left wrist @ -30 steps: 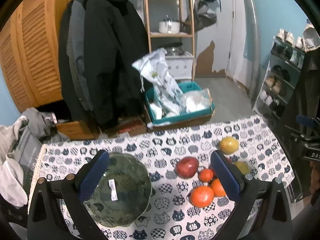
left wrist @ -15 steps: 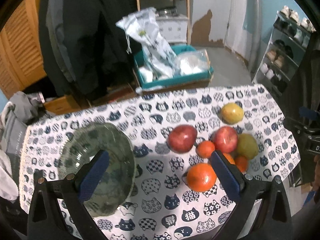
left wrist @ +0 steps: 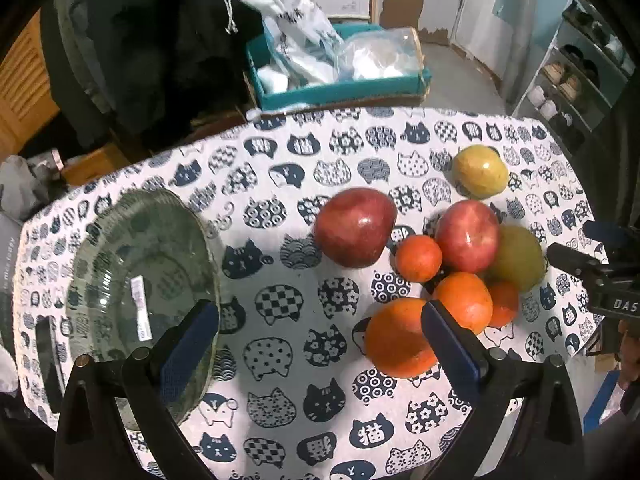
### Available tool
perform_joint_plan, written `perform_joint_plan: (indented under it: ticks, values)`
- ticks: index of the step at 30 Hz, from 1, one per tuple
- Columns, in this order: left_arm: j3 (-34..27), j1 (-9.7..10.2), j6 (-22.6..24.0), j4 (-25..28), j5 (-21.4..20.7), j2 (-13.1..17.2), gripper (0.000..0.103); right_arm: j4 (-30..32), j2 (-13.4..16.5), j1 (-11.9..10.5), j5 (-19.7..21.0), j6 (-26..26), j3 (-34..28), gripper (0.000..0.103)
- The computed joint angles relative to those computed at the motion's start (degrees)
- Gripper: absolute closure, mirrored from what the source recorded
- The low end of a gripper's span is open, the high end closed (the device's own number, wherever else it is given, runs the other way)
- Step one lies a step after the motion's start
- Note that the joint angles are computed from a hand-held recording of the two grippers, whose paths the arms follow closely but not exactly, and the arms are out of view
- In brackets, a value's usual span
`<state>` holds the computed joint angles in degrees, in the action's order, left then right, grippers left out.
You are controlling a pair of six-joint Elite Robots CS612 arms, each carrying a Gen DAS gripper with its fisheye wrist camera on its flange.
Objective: Organize fruits
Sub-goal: 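Move both tools down toward the fruit pile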
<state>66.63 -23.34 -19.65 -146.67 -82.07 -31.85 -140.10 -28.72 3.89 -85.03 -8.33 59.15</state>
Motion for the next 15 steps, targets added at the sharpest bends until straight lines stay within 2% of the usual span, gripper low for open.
perform_joint_plan:
  ticks: [5,15]
  values:
    - [-1.5,0.12,0.0,2.1,-1.2,1.2,0.001,4.7,2.4,0.1,-0.4,-0.5,-3.2,0.010]
    - [-2.8,0.08,1.1,4.1,-3.9,2.4,0.001,10.6,5.3,0.1,0.9,-1.6,-7.0,0.020]
